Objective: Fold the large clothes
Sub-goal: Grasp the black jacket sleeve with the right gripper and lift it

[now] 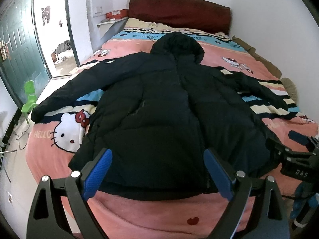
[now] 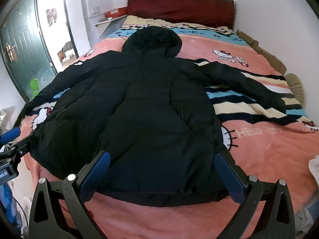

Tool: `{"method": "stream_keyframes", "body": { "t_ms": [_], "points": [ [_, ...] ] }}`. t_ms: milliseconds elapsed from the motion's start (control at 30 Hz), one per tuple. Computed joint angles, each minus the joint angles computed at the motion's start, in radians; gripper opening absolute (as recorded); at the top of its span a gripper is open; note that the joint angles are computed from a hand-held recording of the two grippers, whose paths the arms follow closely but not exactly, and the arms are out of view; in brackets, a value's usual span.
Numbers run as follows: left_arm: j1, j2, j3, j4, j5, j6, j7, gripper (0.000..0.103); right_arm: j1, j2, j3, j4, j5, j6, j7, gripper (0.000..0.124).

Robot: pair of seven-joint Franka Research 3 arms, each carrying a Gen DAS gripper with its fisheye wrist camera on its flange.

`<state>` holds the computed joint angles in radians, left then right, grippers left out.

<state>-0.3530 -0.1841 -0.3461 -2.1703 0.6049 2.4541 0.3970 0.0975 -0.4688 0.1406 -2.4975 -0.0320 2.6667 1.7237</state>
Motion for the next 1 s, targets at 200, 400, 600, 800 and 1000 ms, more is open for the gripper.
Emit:
{"method": "stream_keyframes", "body": {
  "t_ms": [200, 400, 600, 800, 1000],
  "points": [
    [-0.003, 0.015, 0.006, 0.014, -0.026, -0.016, 0.004, 0.094, 0.010, 0.016, -0.020, 0.007, 0.023, 0.011, -0.024, 0.103],
    [-0.006, 0.039, -0.008, 0.053, 0.033, -0.072, -0.026, 0.094, 0.016, 0.030, -0.039, 0.009, 0.059, 0.030, -0.055, 0.103],
    [-0.015, 0.074, -0.006, 0.099, 0.086, -0.123, -0.064, 0.094, 0.009, 0.053, -0.058, 0.017, 0.088, 0.039, -0.080, 0.103],
    [-0.024, 0.110, 0.004, 0.140, 0.123, -0.145, -0.065, 0.094, -0.008, 0.087, -0.093, 0.037, 0.123, 0.057, -0.111, 0.103],
    [-0.030, 0.155, 0.021, 0.200, 0.168, -0.145, -0.055, 0.094, -0.051, 0.181, -0.153, 0.099, 0.169, 0.101, -0.161, 0.103]
  ]
}}
